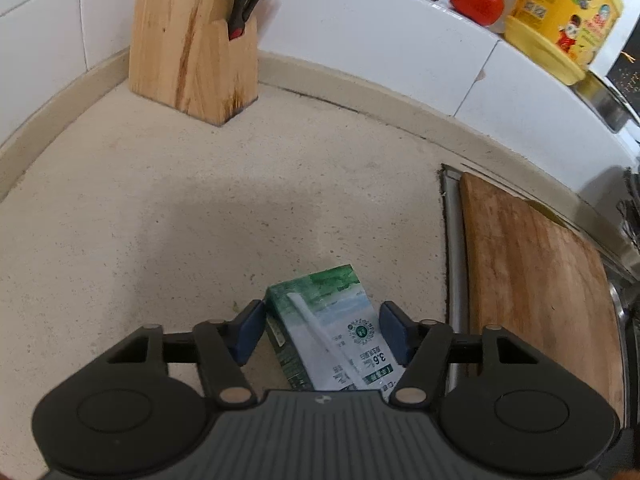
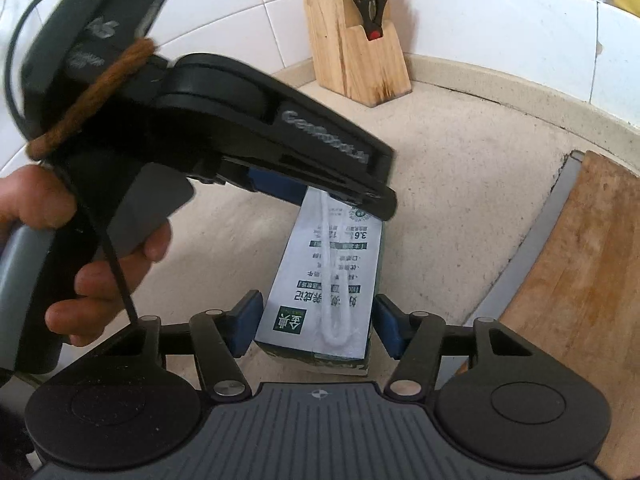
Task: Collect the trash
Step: 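Grasp the milk carton with the left tool while the right tool grasps its other end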
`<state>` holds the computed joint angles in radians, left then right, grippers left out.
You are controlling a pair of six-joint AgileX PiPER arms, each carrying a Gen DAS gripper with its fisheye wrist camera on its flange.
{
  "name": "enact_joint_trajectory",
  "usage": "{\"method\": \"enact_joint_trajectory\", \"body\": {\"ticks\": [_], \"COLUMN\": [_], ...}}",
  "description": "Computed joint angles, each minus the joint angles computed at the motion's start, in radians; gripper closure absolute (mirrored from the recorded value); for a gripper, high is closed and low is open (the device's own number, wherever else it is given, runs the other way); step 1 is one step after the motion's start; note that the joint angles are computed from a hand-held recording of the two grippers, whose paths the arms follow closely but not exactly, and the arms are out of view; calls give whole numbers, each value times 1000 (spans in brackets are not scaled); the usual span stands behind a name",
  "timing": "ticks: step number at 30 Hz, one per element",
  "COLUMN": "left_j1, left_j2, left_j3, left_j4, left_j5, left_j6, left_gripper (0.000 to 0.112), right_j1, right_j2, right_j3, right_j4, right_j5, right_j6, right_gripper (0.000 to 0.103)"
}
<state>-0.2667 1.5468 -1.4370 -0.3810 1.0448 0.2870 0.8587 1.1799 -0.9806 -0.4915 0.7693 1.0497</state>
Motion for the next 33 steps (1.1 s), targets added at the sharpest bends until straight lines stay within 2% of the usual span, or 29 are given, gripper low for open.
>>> {"method": "enact_joint_trajectory", "body": {"ticks": [2,5,11,17,22,24,26,27,31,33], "left_j1": [17,53,115,204,306,320,309,289,184,123], "left_j2": [-11,-37,-114,-198,-227,-204,-176,-170,-164,-161], "left_j3": [4,27,108,204,245,230,204,193,158,145], "left_j4": [-7,-32,-84,-163,-234,-238,-220,-199,-99,-24], "left_j5": [8,14,17,44,115,144,162,157,133,112], "left_j6": [4,19,56,131,214,187,133,101,11,-54], "left_gripper": [72,79,83,85,84,78,64,62,43,43], "right_j1": [17,40,62,163,231,254,286,294,319,332], "right_j2": [-4,-4,-8,0,18,36,52,58,76,79], "right_j3": [-3,-11,-28,-47,-65,-74,-89,-98,-115,-116], "right_j4": [-14,-26,-28,-68,-92,-110,-137,-137,-163,-179], "right_j5": [17,41,56,126,169,193,225,233,262,273], "right_j6": [19,28,18,75,105,117,132,127,120,127], "right_gripper": [38,39,40,40,41,41,41,41,41,41]}}
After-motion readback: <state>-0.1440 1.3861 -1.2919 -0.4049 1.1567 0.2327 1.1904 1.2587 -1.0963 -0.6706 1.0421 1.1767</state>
